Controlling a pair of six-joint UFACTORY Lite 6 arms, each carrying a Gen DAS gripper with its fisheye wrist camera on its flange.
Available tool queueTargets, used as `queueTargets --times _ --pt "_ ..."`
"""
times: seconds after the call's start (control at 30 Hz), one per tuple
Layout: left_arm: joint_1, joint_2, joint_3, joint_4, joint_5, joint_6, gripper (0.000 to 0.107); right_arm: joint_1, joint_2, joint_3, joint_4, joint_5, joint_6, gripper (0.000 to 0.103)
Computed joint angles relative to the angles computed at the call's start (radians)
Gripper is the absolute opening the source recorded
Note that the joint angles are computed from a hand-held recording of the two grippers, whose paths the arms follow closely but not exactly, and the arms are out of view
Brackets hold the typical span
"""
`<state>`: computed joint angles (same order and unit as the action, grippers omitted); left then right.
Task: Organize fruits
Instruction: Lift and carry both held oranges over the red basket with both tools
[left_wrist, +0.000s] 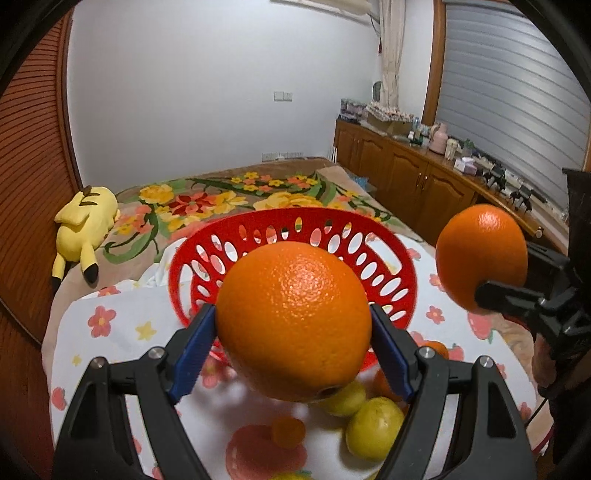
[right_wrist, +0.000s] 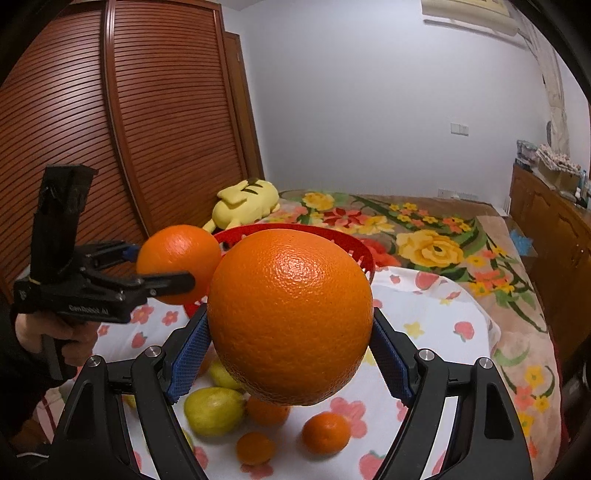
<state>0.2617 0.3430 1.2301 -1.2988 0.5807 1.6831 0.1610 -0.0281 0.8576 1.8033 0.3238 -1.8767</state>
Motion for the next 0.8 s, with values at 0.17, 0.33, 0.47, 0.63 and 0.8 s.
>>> queueTargets --times 0.17,0.33,0.47,0.63,0.8 --pt "-0.049 0.094 0.088 0.051 -0.059 -0.062 0.08 -0.029 0.109 0.089 -0.044 0.025 0.024 0.083" --pt "-0.097 0.169 0.157 0.147 -0.119 -0.151 0.08 -0.059 0.188 0.157 -0.077 0.061 0.052 0.083" --pt "-0.127 0.225 0.196 0.222 -0.151 -0.223 0.08 -0.067 0.222 0.189 -0.091 0.076 0.063 0.083" --pt "-0.156 0.261 0.229 0.286 -0.178 -0.299 0.08 -0.066 0.241 0.21 -0.104 0.076 0.076 0.083" --pt "-0.162 0.284 0.28 0.351 -0.154 -0.386 0.081 -0.069 0.254 0.222 -0.113 0.082 0.086 0.083"
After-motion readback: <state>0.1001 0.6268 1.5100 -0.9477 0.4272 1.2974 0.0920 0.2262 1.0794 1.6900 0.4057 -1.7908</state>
